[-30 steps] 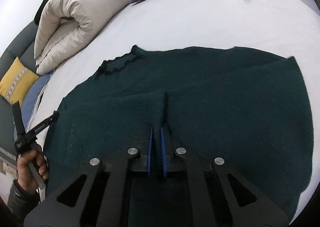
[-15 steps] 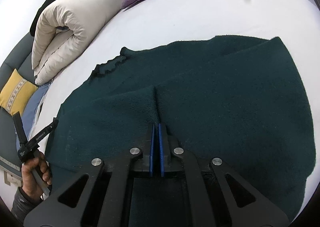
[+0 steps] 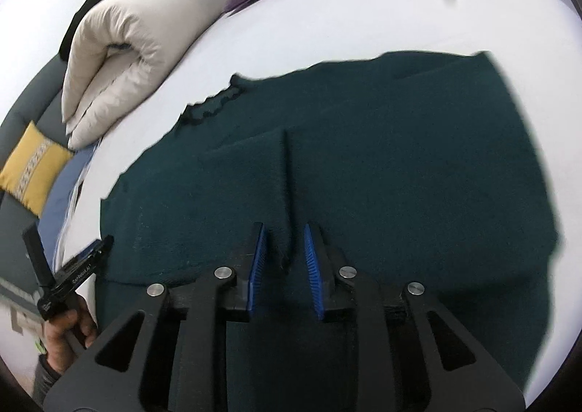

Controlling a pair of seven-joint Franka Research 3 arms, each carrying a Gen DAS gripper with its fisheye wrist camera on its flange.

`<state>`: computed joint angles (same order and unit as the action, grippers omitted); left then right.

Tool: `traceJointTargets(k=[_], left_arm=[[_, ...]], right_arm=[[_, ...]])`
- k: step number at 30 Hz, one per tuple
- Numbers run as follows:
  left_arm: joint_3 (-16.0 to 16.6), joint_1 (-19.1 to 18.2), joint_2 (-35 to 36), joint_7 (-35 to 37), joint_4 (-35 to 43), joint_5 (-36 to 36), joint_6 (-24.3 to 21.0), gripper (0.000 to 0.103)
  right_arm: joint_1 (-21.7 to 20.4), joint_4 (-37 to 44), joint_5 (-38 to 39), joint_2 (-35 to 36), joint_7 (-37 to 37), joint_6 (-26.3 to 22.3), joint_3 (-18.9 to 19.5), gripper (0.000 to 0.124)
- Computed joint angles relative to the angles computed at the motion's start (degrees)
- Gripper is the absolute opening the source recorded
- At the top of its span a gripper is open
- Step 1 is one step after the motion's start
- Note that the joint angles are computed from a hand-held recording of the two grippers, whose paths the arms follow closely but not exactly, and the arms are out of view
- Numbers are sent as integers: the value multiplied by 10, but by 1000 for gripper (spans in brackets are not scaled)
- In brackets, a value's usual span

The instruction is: Fold small clothes

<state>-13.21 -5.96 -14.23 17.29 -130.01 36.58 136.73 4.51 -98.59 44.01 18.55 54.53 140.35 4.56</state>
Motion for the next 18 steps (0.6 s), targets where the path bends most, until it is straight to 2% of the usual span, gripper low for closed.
traceJointTargets(k=[1, 3, 5, 7, 8, 12, 18], left_arm=[[0, -4, -21, 2, -14, -7, 0, 56], [0, -12, -67, 0, -45, -23, 8, 56], [-3, -26, -133, -9, -93, -53, 20, 56], [1, -52, -196, -2, -138, -100, 28, 56], [0, -64, -220, 5, -154, -119, 26, 56], [-9, -131, -328, -8, -227, -214, 13, 62], [-24, -221, -429, -82, -314, -337, 27, 61]], right_arm=[[-3, -17, 0, -19, 0, 5, -3, 23], [-27, -64, 56, -71, -49, -15, -3, 25], [-41, -109, 103, -121, -96, -42, -17, 42], [-47, -165, 132, -177, -131, -65, -42, 51], [-53, -192, 139, -205, -149, -92, -59, 53], [-67, -271, 105, -279, -159, -156, -110, 56], [-109, -336, 43, -322, -147, -245, -164, 56]])
